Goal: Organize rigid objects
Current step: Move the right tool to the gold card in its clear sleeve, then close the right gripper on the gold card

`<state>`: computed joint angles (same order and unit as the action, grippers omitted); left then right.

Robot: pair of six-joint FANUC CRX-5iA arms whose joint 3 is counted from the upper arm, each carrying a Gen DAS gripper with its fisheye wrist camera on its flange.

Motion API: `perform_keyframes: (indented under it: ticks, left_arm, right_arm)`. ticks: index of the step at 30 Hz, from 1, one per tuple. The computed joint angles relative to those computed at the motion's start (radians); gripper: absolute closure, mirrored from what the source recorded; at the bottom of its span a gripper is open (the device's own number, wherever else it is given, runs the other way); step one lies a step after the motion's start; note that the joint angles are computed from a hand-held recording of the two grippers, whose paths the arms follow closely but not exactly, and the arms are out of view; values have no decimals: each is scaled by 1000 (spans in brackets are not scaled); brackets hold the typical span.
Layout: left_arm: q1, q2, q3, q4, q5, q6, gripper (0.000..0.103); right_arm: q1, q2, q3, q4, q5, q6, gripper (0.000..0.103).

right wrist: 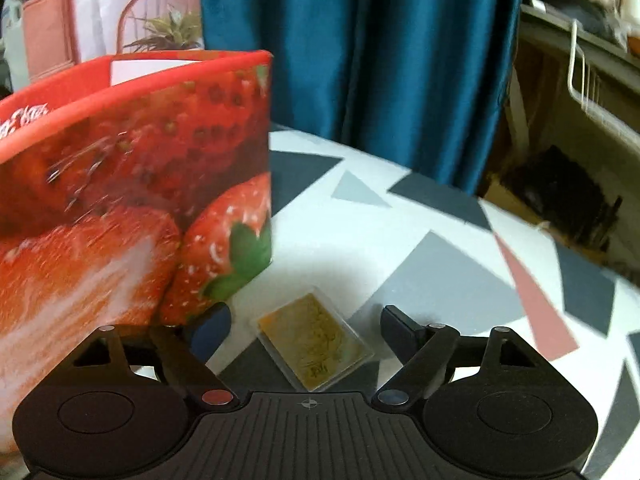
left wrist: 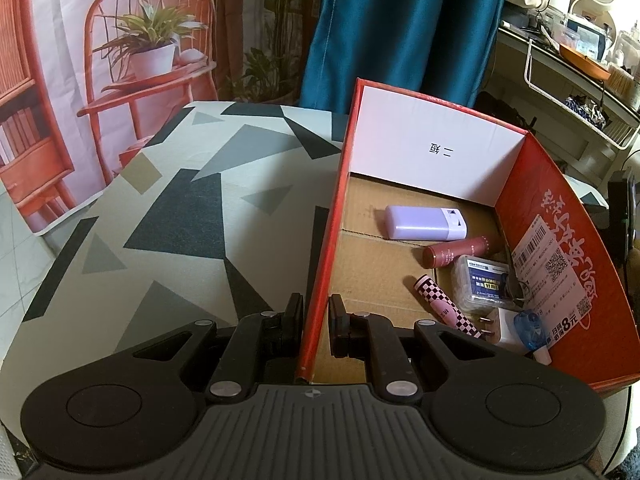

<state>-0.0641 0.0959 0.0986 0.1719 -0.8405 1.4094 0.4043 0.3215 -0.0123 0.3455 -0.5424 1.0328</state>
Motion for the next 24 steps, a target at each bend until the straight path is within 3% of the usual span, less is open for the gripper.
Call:
perform_keyframes:
  ticks: [3,7,11,21,24]
  left_arm:
    - [0,1,3,-1,-3,-1,89]
    - [1,1,0,2,-2,-3,89]
    - [2,1,0,3,-2,-3,89]
    - [4,2,-6,20,2,-17,89]
    - [5,2,-6,21,1,-18,89]
  right_arm:
    - [0,-12,-33,28,32,-46,25]
    - [7,-37,-87,98,69,-136,46]
    - [27,-65,-138,203,55,-274,54]
    - [111,-137,-237,382,-50,-588,57]
    - [141,-137,-219,367,-112,-626,56]
